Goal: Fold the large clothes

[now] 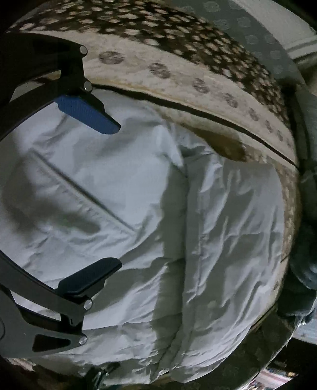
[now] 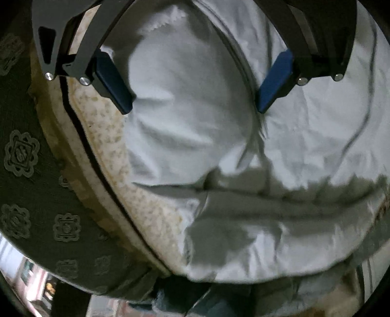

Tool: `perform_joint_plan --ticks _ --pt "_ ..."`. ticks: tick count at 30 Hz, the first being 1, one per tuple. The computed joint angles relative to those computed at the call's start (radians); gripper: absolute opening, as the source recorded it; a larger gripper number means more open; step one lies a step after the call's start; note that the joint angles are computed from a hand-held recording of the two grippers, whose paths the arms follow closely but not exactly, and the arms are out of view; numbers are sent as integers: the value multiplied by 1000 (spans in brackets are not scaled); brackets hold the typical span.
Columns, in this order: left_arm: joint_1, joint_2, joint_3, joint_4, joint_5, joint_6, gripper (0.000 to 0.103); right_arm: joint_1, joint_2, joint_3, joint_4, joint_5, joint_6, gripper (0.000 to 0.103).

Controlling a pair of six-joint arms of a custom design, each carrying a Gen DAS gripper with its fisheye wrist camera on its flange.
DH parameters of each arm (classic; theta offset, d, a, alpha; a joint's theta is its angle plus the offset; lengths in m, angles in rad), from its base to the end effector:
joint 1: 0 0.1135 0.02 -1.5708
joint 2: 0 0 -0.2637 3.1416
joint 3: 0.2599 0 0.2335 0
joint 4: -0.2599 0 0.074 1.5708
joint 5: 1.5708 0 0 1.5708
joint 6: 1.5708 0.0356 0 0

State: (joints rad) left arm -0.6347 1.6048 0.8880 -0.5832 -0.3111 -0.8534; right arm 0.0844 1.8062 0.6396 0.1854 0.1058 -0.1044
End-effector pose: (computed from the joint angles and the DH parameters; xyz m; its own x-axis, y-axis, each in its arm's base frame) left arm 0.2218 -0.1498 0.1701 -0.8858 -0.2386 -0.3981 -0.2569 0.9664 -0.0077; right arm 0.2855 0.0204 0.0951 -0.8211 -0.1735 -0.5439 -0.1115 0.9831 -0.1452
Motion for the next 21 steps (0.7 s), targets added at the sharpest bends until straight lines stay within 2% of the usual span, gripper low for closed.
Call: perform_joint_plan --ticks 4,8,9,10,12,14,18,21 --pt "-114 -62 -12 -46 -47 -106 100 -4 -26 3 -46 -2 9 102" --pt "-318 -125 -10 -157 -197 -251 100 27 -138 -66 -106 22 41 102" --pt "-358 -138 -28 -167 -197 -295 100 31 -177 -96 -123 38 63 101" --pt "-379 -135 -36 -185 -177 -339 100 37 -256 -145 -165 40 113 101" --pt "-424 -103 -28 -252 -141 -405 100 48 -422 -222 -227 17 133 101" --pt "-490 -106 4 -339 -178 -466 100 81 -635 -294 -307 39 133 101" --pt "-661 -209 0 -438 -235 -653 100 135 -942 -311 -555 78 168 101" --pt "-731 -195 33 -466 -247 -702 100 119 -1083 -292 -676 61 164 101"
